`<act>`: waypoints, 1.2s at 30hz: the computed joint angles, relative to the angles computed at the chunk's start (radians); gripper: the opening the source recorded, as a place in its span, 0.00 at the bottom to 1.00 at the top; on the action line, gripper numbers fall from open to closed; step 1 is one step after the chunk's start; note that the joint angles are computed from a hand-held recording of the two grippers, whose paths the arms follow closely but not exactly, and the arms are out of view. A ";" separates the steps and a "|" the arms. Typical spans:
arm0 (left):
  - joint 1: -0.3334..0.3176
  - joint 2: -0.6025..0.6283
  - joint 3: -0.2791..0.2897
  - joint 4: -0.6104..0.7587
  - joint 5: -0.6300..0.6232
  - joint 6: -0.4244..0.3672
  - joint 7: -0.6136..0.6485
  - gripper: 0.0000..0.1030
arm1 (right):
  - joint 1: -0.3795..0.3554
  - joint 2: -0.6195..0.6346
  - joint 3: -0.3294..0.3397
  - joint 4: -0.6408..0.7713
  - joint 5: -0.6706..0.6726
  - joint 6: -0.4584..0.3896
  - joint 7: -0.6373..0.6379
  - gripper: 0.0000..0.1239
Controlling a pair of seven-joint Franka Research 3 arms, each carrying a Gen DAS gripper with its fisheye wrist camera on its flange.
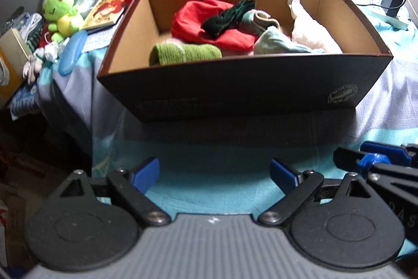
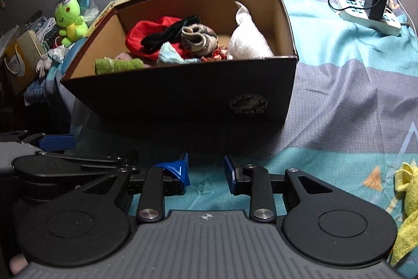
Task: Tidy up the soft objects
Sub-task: 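Move both grippers across the sheet to the yellow cloth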
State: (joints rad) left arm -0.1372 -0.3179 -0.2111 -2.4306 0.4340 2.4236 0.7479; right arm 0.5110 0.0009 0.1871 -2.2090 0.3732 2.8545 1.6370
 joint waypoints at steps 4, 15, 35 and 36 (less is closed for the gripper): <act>-0.007 0.009 0.000 0.006 -0.011 -0.009 0.010 0.91 | -0.003 -0.003 -0.003 0.001 0.024 -0.028 -0.032 0.10; -0.031 0.051 0.004 0.046 -0.047 -0.036 0.094 0.91 | -0.018 -0.011 -0.012 -0.008 -0.008 -0.047 -0.019 0.10; -0.126 0.260 -0.043 0.265 -0.075 0.016 0.291 0.91 | -0.121 -0.129 -0.070 -0.169 -0.018 -0.025 0.083 0.10; -0.133 0.275 -0.046 0.280 -0.076 0.021 0.303 0.91 | -0.130 -0.137 -0.073 -0.178 -0.022 -0.024 0.087 0.10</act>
